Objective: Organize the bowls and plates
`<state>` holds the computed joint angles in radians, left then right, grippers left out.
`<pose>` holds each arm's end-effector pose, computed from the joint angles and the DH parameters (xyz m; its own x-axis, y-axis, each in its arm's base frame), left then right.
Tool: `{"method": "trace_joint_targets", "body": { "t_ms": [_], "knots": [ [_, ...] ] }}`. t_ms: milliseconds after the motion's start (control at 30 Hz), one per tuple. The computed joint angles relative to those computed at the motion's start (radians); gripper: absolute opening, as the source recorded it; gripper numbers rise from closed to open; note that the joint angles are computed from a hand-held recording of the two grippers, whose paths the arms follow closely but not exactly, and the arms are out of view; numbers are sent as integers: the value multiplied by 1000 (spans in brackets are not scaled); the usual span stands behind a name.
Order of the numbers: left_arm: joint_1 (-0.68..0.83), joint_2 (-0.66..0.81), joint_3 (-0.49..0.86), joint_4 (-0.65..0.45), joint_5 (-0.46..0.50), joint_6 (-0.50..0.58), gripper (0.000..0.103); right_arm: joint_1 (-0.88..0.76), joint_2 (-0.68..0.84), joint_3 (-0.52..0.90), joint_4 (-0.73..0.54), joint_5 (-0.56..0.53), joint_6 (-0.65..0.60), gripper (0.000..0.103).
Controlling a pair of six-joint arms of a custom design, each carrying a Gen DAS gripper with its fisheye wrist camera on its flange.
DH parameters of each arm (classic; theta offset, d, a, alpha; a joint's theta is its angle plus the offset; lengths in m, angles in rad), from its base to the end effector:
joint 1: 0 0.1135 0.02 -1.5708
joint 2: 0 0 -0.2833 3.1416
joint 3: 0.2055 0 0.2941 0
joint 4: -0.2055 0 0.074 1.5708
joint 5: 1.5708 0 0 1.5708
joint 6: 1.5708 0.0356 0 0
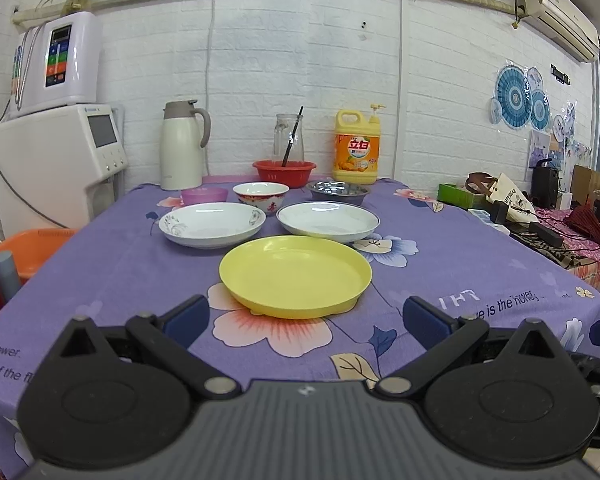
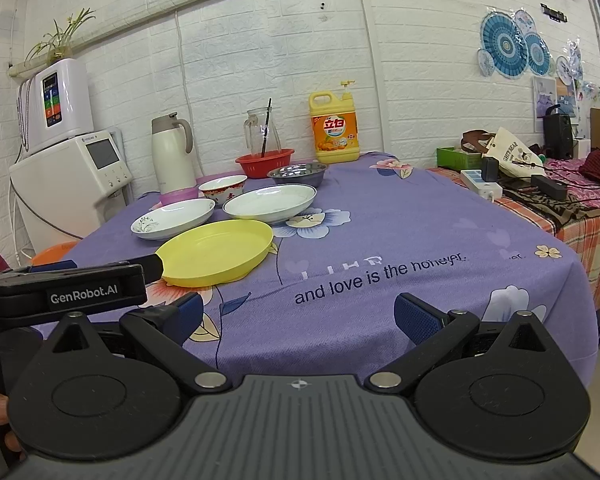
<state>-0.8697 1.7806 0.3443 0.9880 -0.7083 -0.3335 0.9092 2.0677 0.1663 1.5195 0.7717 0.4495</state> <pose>0.1907 -0.1900 0.0695 -0.3304 0.0059 -0.9438 0.0995 0.9946 -0.0286 0.1490 0.1510 0.0336 -0.2792 0.1484 -0.9487 -0.0518 0.9842 0.1691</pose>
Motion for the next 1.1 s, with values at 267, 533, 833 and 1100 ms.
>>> {"method": "trace_joint_targets", "body": {
  "t_ms": [267, 533, 833, 1100],
  "knots": [
    [3, 8, 3, 3, 6, -4, 103, 0, 4, 5, -7, -5, 7, 103],
    [21, 16, 17, -17, 27, -9, 103, -8, -9, 3, -25, -16, 13, 103],
    [43, 5, 37, -63, 38, -12, 103, -35, -7, 4, -36, -39, 24, 103],
    [151, -29, 55, -72, 51, 69, 103, -118, -78, 76, -182, -85, -51, 103]
  ]
}}
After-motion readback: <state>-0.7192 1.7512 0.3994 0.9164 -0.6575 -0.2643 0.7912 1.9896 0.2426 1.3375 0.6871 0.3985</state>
